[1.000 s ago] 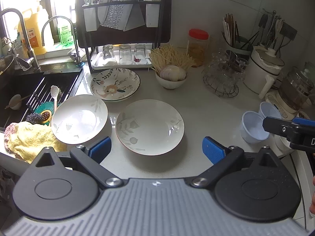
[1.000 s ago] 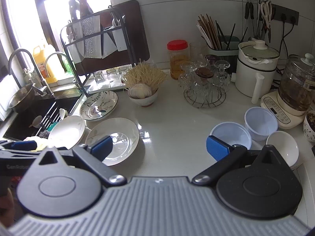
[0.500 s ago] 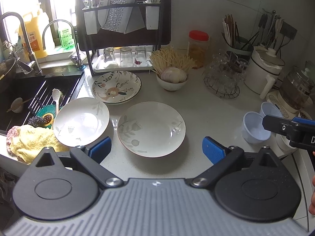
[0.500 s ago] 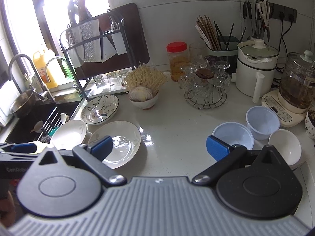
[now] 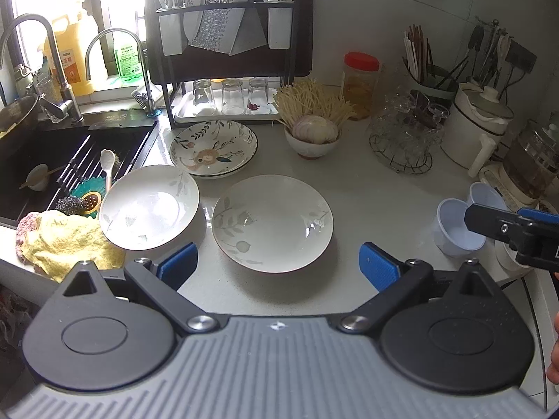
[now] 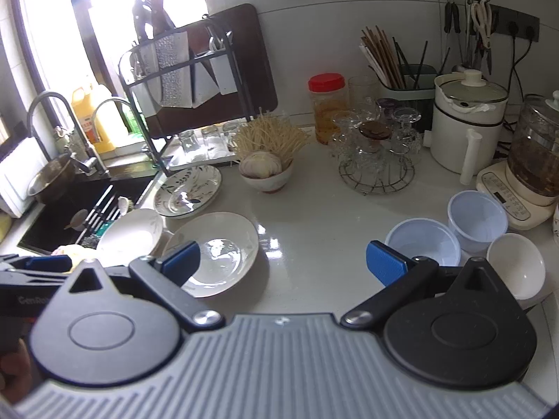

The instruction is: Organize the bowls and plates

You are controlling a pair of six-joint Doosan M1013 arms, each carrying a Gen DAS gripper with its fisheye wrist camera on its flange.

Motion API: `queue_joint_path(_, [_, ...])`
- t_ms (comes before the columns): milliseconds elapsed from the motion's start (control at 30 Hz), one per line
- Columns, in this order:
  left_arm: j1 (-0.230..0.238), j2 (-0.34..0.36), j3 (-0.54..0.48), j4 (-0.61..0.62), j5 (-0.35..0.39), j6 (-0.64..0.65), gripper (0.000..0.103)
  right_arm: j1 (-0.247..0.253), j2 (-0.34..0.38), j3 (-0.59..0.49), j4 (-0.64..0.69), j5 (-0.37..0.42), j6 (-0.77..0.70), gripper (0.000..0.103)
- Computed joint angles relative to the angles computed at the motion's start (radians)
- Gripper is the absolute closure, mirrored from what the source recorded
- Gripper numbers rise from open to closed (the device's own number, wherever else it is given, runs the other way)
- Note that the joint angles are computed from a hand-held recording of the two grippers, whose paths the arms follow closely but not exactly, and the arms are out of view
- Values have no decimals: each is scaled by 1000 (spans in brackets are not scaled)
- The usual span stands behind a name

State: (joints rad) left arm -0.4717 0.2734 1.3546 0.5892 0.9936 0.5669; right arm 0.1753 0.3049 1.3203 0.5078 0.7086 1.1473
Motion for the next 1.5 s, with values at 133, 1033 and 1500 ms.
queue_joint_path(133, [-16,0,0,25,20,-30,3,-4,2,-1,31,12,-51,0])
queue_joint_path(1033, [5,-19,40,101,56,-172,3,16,51,-54,165,102,-182,0])
queue_joint_path(1500, [185,-8,67,-23,-161,71,3,114,140,-138,18,-20,59,0])
